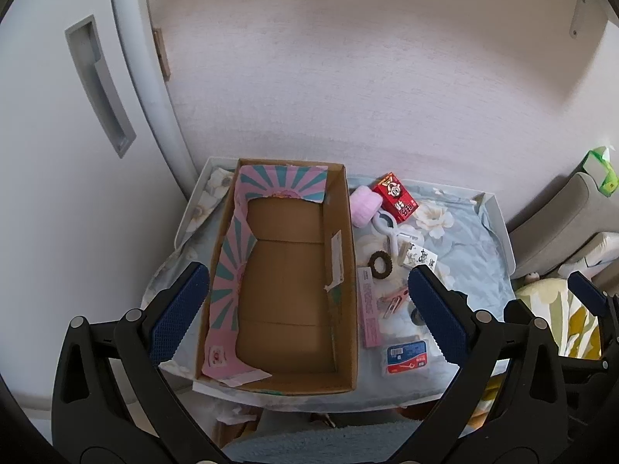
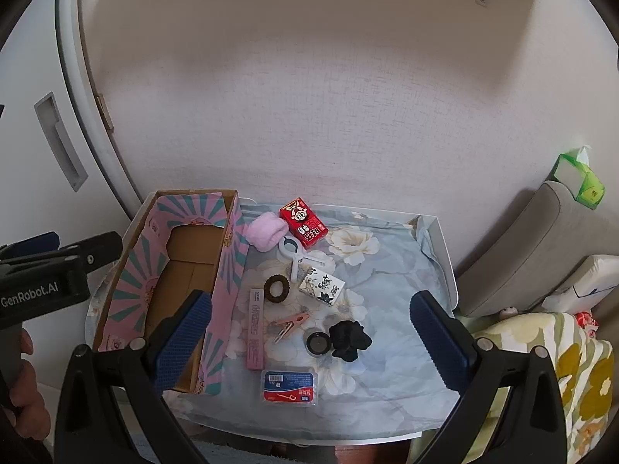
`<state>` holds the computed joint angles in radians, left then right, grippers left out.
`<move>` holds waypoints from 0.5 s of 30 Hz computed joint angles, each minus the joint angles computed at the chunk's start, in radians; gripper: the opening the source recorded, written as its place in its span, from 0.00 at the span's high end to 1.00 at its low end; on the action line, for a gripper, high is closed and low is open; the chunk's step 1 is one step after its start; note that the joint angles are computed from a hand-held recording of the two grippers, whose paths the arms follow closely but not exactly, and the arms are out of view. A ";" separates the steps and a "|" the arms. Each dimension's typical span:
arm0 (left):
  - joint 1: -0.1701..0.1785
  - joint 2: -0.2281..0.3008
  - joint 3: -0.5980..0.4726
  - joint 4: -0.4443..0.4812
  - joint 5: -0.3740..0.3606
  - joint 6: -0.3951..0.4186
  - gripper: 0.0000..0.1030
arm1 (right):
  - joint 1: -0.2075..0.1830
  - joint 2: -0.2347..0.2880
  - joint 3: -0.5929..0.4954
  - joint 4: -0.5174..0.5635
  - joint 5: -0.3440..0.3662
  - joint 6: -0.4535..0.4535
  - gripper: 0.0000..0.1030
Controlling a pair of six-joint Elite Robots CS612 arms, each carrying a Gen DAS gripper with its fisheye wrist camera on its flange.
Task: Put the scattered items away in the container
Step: 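Move both tools toward the scattered items on the tray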
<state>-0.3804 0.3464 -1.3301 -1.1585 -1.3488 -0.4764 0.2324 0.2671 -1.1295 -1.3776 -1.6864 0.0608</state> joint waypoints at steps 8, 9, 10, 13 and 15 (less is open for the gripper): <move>-0.005 -0.004 0.003 -0.012 0.007 0.014 0.01 | -0.012 0.018 -0.037 -0.018 0.071 -0.004 0.01; -0.006 -0.005 0.004 -0.013 0.013 0.015 0.01 | -0.015 0.022 -0.043 -0.021 0.074 -0.002 0.01; -0.006 -0.005 0.005 -0.014 0.019 0.017 0.01 | -0.019 0.026 -0.051 -0.023 0.075 0.003 0.01; -0.008 -0.005 0.006 -0.022 0.027 0.020 0.01 | -0.033 0.039 -0.075 -0.018 0.076 0.021 0.01; -0.008 -0.004 0.007 -0.026 0.024 0.024 0.01 | -0.043 0.046 -0.085 -0.016 0.077 0.025 0.01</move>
